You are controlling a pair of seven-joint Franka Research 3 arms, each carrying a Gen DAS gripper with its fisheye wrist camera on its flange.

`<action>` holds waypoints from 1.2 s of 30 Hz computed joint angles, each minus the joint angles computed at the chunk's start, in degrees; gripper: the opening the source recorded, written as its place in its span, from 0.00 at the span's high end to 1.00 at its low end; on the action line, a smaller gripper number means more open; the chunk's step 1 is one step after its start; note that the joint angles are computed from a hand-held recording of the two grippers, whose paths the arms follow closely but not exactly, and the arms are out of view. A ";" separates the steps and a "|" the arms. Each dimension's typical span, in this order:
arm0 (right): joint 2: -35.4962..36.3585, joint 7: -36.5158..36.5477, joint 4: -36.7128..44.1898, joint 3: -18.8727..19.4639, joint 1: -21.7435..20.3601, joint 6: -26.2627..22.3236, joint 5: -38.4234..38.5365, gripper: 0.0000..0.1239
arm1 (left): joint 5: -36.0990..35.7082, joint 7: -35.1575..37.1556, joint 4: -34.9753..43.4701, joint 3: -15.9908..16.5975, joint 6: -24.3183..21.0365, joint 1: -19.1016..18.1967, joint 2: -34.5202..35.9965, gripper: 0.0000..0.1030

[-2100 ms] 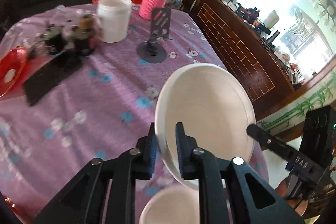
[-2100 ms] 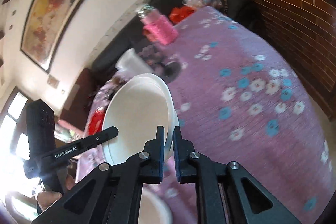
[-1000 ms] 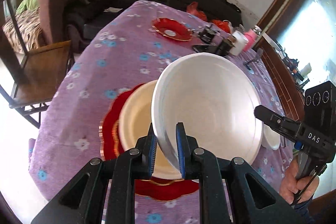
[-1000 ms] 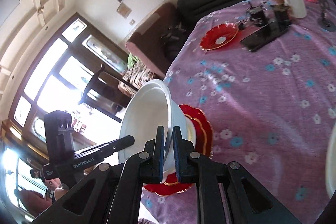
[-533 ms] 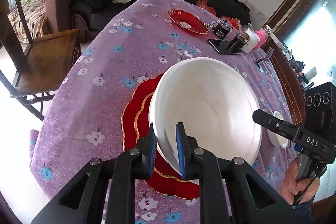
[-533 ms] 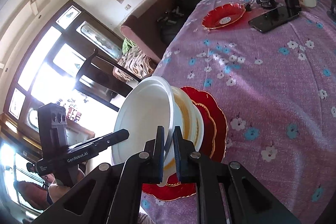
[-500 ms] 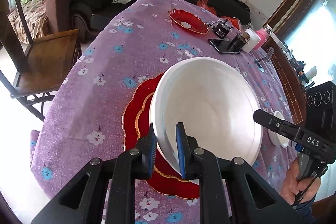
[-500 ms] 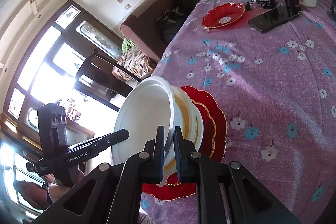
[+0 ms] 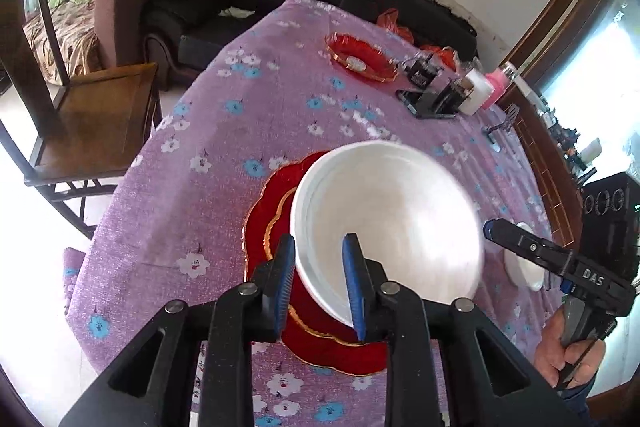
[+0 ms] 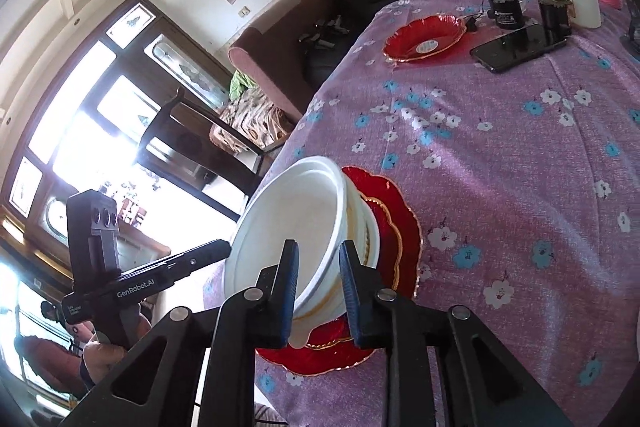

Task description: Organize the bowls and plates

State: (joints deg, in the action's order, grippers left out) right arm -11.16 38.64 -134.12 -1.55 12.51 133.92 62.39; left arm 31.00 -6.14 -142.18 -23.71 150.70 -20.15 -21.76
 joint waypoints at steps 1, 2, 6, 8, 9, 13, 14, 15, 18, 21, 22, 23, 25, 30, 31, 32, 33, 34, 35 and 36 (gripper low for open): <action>-0.33 -0.25 -0.17 -0.36 -0.21 -0.33 0.42 0.81 | 0.52 -0.35 0.26 -0.36 0.01 0.15 -0.16 0.77; -0.77 -0.66 -0.42 -0.95 -0.60 -0.79 1.07 0.81 | 1.41 -0.58 1.00 -0.93 -0.18 0.33 -0.23 0.75; -2.35 -2.17 -1.52 -3.39 -2.67 -2.87 3.78 0.81 | 4.97 -1.28 4.76 -2.65 -0.45 0.83 1.80 0.70; -2.92 -2.34 -1.84 -4.25 -3.90 -3.63 4.49 0.81 | 7.00 -0.69 7.97 -3.22 -0.62 0.64 4.58 0.70; -3.31 -2.81 -2.21 -5.02 -4.71 -4.22 5.10 0.81 | 8.04 -0.49 9.61 -3.31 -0.48 0.45 6.21 0.70; -4.81 -3.88 -3.43 -7.15 -7.78 -6.00 6.39 0.81 | 11.45 0.98 16.31 -2.53 0.75 -1.47 13.61 0.70; -5.24 -4.24 -3.79 -7.73 -8.57 -6.38 6.74 0.81 | 12.49 1.93 19.23 -2.35 0.55 -2.26 16.61 0.70; -5.68 -4.68 -4.23 -8.58 -9.59 -6.83 7.02 0.81 | 13.30 2.57 21.50 -2.04 0.31 -3.10 18.93 0.70; -6.94 -5.63 -5.33 -10.75 -12.56 -8.13 7.48 0.81 | 14.73 5.74 29.19 -0.87 -0.55 -5.99 26.48 0.69; -8.72 -6.17 -6.56 -11.89 -15.44 -6.73 7.12 0.81 | 14.03 10.01 35.99 0.47 -0.40 -8.74 33.16 0.69; -9.24 -6.59 -6.92 -12.56 -16.42 -6.34 7.04 0.81 | 13.61 11.90 39.26 0.84 -0.71 -9.77 36.26 0.69; -9.69 -6.58 -7.23 -12.96 -17.27 -5.92 6.70 0.80 | 13.05 13.56 41.73 1.21 -1.13 -10.72 38.56 0.69; -10.30 -6.77 -7.82 -13.98 -18.98 -4.95 6.18 0.79 | 11.52 16.10 45.48 2.07 -1.28 -12.20 42.15 0.69; -8.14 -6.49 -7.45 -15.79 -22.18 -4.13 4.50 0.76 | 6.70 23.06 56.85 4.19 -3.57 -15.80 51.86 0.69; -7.47 -6.41 -7.20 -15.95 -22.67 -4.21 4.31 0.76 | 6.16 23.74 58.15 4.88 -4.12 -16.62 52.76 0.69; -6.86 -6.37 -7.06 -16.01 -23.10 -4.18 4.32 0.76 | 5.71 24.34 60.35 5.77 -5.19 -17.68 54.35 0.69; -6.17 -6.29 -6.85 -16.03 -23.52 -4.15 4.25 0.76 | 5.26 24.73 61.83 6.62 -5.84 -18.60 55.37 0.69; -5.62 -6.29 -6.71 -15.99 -23.88 -4.21 4.17 0.76 | 4.68 25.24 63.07 7.38 -6.16 -19.29 56.25 0.69; -5.23 -6.48 -6.64 -15.91 -24.20 -4.30 4.12 0.76 | 4.06 25.74 64.52 8.16 -6.65 -20.04 57.37 0.69; -4.81 -6.69 -6.47 -15.88 -24.55 -4.41 3.95 0.76 | 3.48 26.24 65.66 8.93 -6.97 -20.70 58.16 0.69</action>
